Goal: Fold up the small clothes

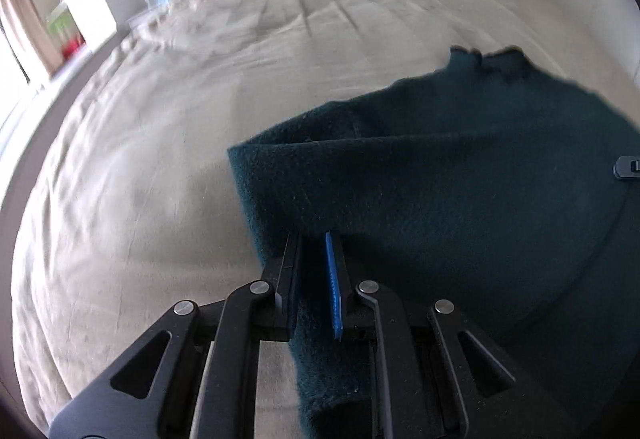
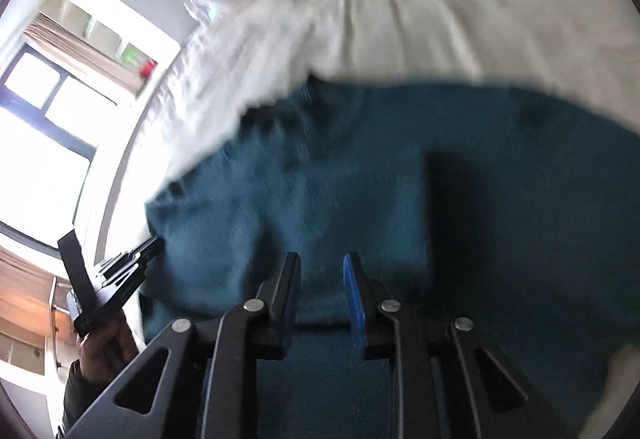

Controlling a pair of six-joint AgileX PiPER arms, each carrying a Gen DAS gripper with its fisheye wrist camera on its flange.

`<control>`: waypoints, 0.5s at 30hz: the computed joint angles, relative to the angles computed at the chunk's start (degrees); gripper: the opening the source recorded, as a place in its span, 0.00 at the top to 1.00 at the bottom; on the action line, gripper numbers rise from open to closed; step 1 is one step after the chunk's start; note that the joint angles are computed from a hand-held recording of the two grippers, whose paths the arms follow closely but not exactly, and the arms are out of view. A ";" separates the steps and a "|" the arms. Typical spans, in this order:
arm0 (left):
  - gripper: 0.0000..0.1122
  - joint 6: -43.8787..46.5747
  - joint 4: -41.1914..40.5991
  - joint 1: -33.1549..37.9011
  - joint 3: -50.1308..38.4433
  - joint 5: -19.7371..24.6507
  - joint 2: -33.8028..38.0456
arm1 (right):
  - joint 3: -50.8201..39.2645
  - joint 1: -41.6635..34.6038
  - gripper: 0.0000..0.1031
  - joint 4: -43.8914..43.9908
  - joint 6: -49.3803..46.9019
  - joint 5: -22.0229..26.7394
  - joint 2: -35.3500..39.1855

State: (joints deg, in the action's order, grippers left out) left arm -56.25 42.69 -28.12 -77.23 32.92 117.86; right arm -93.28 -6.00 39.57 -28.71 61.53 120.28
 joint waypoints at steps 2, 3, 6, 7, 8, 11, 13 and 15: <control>0.90 -5.93 8.60 -1.73 2.53 0.14 -0.30 | 2.50 -2.63 0.83 5.18 -4.52 -0.40 0.96; 0.90 -6.33 9.79 -2.06 2.80 0.57 -0.31 | 4.03 -4.48 0.85 8.58 -7.25 -0.02 1.17; 0.90 -4.48 8.34 -1.34 3.10 0.19 -0.83 | 8.35 -10.34 0.82 12.58 -9.93 1.20 -0.81; 0.90 -3.29 6.55 -1.28 2.41 1.19 -1.05 | 10.74 -12.15 0.66 11.34 -9.93 -0.62 -3.25; 0.90 -2.72 4.91 -1.43 2.01 2.47 -1.64 | 13.79 -14.89 0.60 10.54 -10.13 -3.36 -6.29; 0.90 -5.13 4.03 -3.24 1.88 3.53 -4.58 | 17.87 -28.04 0.49 15.06 -13.37 -2.04 -10.62; 0.90 -5.10 2.69 -4.64 2.25 2.05 -7.02 | 16.78 -36.85 0.40 14.80 -12.24 -1.49 -10.70; 0.89 -2.10 -1.71 -5.58 0.17 0.32 -7.52 | 12.97 -43.60 0.40 13.41 -7.99 0.28 -7.80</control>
